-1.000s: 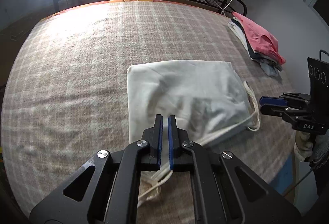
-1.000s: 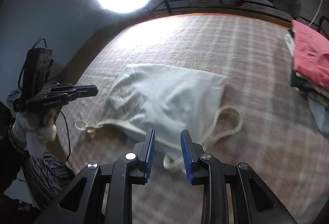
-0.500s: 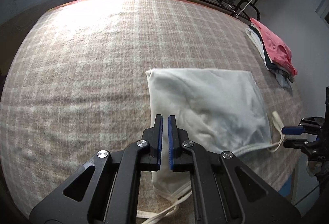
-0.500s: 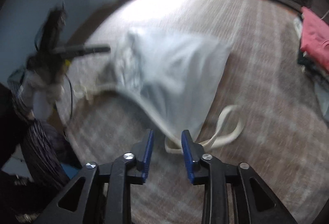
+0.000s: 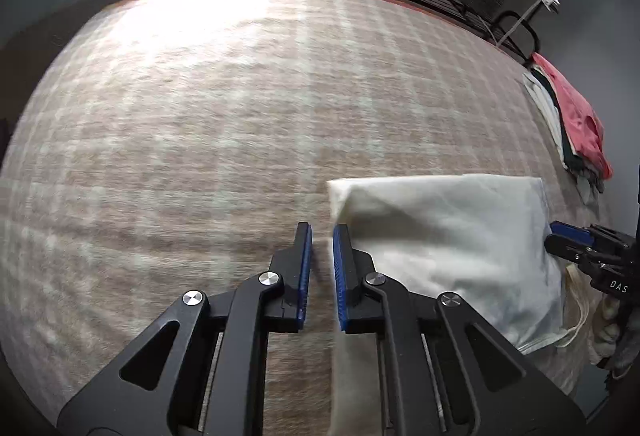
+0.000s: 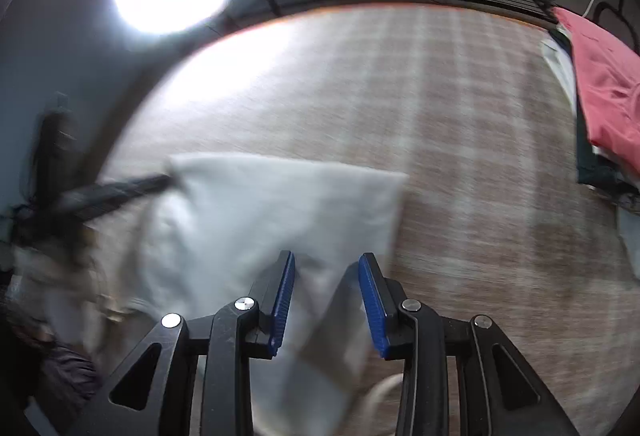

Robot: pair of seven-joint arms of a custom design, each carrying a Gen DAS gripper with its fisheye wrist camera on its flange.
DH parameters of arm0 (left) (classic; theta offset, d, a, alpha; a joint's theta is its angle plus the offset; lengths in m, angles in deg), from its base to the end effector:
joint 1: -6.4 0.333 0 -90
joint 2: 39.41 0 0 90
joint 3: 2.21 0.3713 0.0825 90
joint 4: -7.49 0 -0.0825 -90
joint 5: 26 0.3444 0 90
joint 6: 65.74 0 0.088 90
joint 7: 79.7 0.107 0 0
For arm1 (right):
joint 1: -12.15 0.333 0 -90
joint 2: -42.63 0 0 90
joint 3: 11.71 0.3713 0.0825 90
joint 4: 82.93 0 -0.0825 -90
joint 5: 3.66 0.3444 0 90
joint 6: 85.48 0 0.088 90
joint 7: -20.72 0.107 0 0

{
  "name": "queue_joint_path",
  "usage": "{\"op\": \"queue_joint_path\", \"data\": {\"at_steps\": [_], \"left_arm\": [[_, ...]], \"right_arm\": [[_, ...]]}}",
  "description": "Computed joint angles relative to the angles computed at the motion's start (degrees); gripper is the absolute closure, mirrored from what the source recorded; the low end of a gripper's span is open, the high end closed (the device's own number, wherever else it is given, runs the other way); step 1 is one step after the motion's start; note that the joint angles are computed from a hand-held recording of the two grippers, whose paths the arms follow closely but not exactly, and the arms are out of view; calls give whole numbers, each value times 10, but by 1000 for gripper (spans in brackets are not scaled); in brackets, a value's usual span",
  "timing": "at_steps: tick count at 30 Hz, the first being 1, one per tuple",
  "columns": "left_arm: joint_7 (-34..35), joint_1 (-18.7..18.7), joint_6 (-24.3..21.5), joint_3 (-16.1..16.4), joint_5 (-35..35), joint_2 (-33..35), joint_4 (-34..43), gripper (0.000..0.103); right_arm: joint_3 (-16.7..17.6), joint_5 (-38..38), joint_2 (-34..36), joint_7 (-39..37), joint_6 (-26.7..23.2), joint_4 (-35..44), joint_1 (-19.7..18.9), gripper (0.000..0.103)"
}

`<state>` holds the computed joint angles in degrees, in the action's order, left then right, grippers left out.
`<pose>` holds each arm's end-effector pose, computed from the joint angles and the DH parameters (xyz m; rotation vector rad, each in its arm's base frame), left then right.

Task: Fold small clothes
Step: 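Move both tools over the folded white bundle toward its edges, then close both tools on opposite edges of the white tank top bundle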

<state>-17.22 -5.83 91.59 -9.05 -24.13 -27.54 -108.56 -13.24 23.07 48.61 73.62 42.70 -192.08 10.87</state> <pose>0.5764 -0.1951 0.4837 -2.1573 1.8942 -0.7041 0.5788 -0.0144 0.5406 -2.2033 1.5423 -0.0485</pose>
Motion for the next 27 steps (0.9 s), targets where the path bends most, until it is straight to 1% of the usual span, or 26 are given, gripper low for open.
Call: {"op": "queue_joint_path", "data": {"at_steps": [1,2,4,5,6,7,8,9,10,11,12,13,15,16,17,19,21,22,23,24,26,27], "left_arm": [[-7,-1,5,5,7,-7,-7,94],[-3,5,12,2,-5,-15,-15,94],[36,25,22,-18,-66,-29,-29,91],[55,33,24,-28,-99,-36,-36,79],[76,39,32,-37,-137,-45,-47,66],[97,42,41,-45,-173,-56,-60,64],[104,40,47,-49,-198,-67,-72,64],[112,36,55,-51,-211,-74,-80,64],[109,29,59,-51,-200,-79,-83,64],[90,18,61,-47,-165,-83,-84,64],[71,8,64,-45,-127,-82,-81,64],[65,0,68,-46,-104,-82,-81,64],[71,-11,65,-51,-82,-75,-77,64],[50,-20,57,-46,-49,-70,-75,64],[34,-26,50,-42,-25,-65,-74,64],[1,-36,34,-32,20,-55,-75,64],[-28,-43,57,-20,72,-57,-92,64],[-35,-44,48,-18,87,-62,-94,64],[-29,-39,50,-21,80,-68,-102,64],[-21,-33,50,-25,66,-74,-110,64],[20,-17,57,-37,4,-91,-129,64],[17,-13,51,-36,-3,-95,-129,64]], "right_arm": [[-3,4,0,1,-1,1,-4,67],[-5,15,-2,2,-7,1,-8,67],[-12,46,-5,-3,-31,6,-21,66],[-16,61,-7,-8,-45,8,-28,59],[-20,83,-8,-14,-66,9,-37,48],[-24,97,-9,-17,-81,9,-43,44],[-26,108,-11,-17,-89,6,-47,44],[-28,117,-16,-18,-87,-2,-50,46],[-29,127,-24,-26,-76,-12,-50,49],[-28,132,-30,-35,-67,-20,-48,56],[-27,136,-38,-46,-55,-29,-43,68],[-26,146,-46,-62,-53,-36,-39,71],[-23,168,-58,-94,-55,-45,-27,73],[-23,167,-61,-104,-55,-48,-21,74],[-20,160,-66,-116,-44,-57,-12,75],[-13,129,-76,-136,-12,-82,7,75],[-10,88,-81,-138,22,-106,21,76],[-10,67,-84,-138,42,-119,26,78],[-15,75,-90,-154,53,-129,29,79],[-20,70,-92,-151,47,-128,29,79],[-31,59,-95,-140,18,-117,26,78],[-34,47,-98,-136,11,-114,24,75]]}}
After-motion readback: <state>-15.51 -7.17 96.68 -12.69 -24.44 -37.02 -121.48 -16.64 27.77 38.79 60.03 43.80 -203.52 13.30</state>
